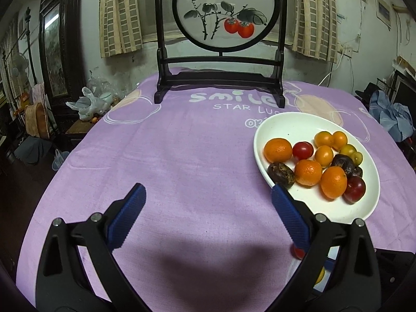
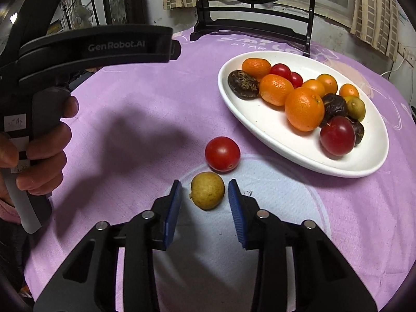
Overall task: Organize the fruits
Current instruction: 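Grasp the last yellow citrus with the right tool while the left tool grasps the last red tomato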
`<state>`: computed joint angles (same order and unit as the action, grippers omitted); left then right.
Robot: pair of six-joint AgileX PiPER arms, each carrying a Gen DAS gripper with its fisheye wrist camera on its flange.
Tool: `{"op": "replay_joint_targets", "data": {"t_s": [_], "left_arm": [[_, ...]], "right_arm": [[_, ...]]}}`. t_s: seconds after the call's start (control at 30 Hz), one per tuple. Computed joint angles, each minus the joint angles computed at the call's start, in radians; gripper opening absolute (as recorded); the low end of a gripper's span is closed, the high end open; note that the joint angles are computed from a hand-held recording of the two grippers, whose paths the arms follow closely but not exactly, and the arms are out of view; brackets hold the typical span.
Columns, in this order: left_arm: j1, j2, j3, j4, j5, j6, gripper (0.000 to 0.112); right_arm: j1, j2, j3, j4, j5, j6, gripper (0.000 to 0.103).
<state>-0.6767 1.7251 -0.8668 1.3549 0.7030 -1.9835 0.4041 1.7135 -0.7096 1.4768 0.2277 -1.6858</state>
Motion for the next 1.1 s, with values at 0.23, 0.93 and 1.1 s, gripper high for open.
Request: {"op": "replay_joint_targets", "data": {"t_s": [0.23, 0.93, 1.1], "left_arm": [[0.007, 0.004, -0.007, -0.015, -0.004, 0.015, 0.099], [-0.063, 0.084, -0.04, 0.004, -0.26, 0.233, 0.096], [-0.107, 0.13, -0.062, 0.011, -0.269, 0.272, 0.086]], "right_arm": [[0.032, -0.004, 0.015, 0.089, -0.043, -0.105, 0.028], [-0.379, -0.133, 0.032, 0.081, 0.311, -0.016, 0.028], [-0.379, -0.14, 0.039, 0.08, 0.309, -0.024, 0.028]]}}
